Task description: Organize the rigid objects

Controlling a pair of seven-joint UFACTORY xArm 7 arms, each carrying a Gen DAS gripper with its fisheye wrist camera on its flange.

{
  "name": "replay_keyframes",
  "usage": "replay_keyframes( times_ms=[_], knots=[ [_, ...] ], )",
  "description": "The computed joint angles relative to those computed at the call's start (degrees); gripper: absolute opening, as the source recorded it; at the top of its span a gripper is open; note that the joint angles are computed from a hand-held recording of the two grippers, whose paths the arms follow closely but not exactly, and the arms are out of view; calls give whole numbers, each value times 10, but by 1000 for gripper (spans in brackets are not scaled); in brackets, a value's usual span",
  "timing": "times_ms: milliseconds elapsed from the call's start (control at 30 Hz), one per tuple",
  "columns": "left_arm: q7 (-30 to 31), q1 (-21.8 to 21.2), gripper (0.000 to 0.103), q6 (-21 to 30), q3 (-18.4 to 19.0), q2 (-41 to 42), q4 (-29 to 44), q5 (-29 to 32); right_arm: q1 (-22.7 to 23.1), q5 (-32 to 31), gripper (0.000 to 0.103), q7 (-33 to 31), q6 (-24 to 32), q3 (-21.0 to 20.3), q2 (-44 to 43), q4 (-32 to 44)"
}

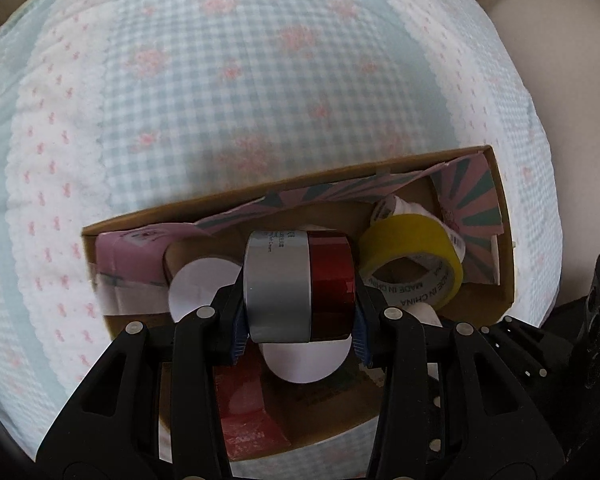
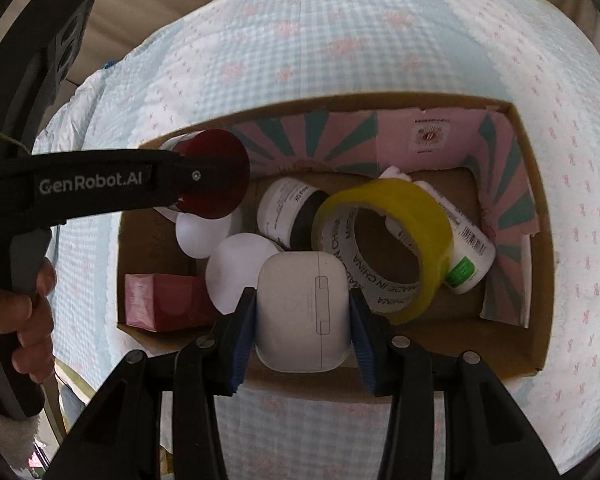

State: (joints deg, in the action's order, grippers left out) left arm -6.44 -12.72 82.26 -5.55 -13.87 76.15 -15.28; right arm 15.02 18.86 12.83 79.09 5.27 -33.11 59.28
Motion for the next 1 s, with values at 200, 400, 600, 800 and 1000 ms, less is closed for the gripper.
replay_keyframes(
  times_ms=[200, 400, 600, 800, 1000],
  knots=[
    [-7, -2, 61, 6, -8, 16, 23, 27, -5, 7, 42, 26, -4, 1, 8, -9],
    [12, -2, 103, -8, -4, 9, 24, 24, -7, -5, 97, 54, -10, 9, -8, -16],
    [24, 0, 103, -10, -2, 3, 16, 26, -6, -20, 97, 80, 2, 17, -25, -17],
    [0, 1, 103, 1, -8, -20, 11, 38, -1, -13, 97, 75, -2, 5, -36, -24],
    [-69, -1, 103, 29, -26, -53, 37, 65, 1, -6, 97, 32, 36, -21, -61, -7]
  ],
)
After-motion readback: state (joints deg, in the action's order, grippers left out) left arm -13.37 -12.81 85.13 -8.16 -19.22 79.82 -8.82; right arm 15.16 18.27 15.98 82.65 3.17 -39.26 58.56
